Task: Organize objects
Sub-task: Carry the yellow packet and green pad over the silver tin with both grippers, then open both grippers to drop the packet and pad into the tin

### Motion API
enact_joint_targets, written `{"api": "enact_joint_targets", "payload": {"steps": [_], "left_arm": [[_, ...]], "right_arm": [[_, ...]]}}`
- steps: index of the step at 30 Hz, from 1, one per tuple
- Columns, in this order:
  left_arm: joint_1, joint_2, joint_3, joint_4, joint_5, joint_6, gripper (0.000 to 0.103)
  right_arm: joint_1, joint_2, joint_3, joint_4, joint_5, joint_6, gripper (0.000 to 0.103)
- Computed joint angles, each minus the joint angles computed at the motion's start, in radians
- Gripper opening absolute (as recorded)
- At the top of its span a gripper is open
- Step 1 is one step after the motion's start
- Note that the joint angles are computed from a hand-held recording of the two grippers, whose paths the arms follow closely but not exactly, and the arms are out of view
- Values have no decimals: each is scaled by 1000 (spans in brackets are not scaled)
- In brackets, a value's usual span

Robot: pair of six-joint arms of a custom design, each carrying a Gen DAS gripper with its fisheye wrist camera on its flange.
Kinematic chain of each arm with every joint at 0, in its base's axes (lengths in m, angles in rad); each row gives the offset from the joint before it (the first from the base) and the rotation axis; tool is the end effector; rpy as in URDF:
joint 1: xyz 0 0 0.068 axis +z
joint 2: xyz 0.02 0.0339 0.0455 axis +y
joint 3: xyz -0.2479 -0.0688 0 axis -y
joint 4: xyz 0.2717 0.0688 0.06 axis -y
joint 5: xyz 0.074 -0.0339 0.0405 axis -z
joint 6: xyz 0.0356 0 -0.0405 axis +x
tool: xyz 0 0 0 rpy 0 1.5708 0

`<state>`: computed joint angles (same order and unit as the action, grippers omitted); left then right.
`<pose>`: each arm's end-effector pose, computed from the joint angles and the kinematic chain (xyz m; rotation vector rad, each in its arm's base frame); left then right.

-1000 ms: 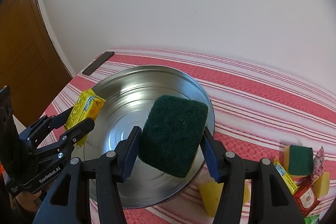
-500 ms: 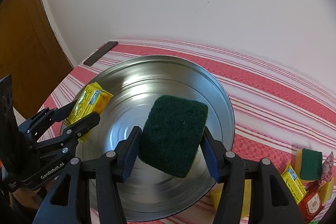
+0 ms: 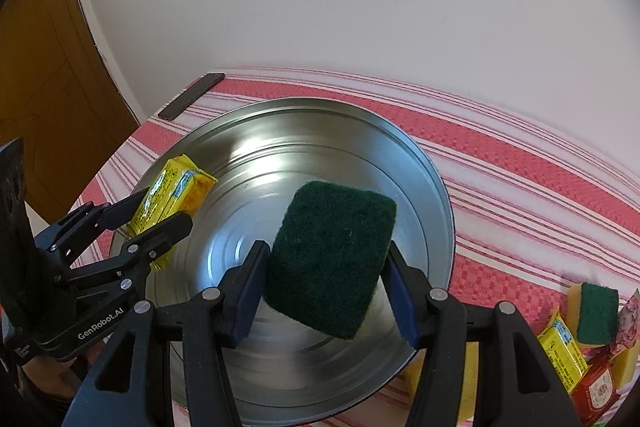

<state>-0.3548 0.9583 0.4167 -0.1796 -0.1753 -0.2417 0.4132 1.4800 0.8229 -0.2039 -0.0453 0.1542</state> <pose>0.2114 -0.0717 0.1557 0.0384 2.2808 -0.1115 0.2931 0.1302 0.1588 -0.3374 2.4316 0.3080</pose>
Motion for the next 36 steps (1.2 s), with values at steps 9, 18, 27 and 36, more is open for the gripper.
{"api": "enact_joint_targets", "payload": {"steps": [9, 18, 27, 36], "left_arm": [[18, 8, -7, 13, 12, 7, 53], [20, -66, -28, -7, -6, 9, 73], [-4, -76, -38, 3, -27, -8, 83], [-53, -74, -31, -7, -56, -31, 83]], "right_arm": [[-7, 7, 3, 0, -12, -7, 60], [-27, -53, -55, 38, -55, -21, 75], [-60, -151, -117, 36, -94, -2, 75], [-77, -256, -178, 21, -96, -7, 75]]}}
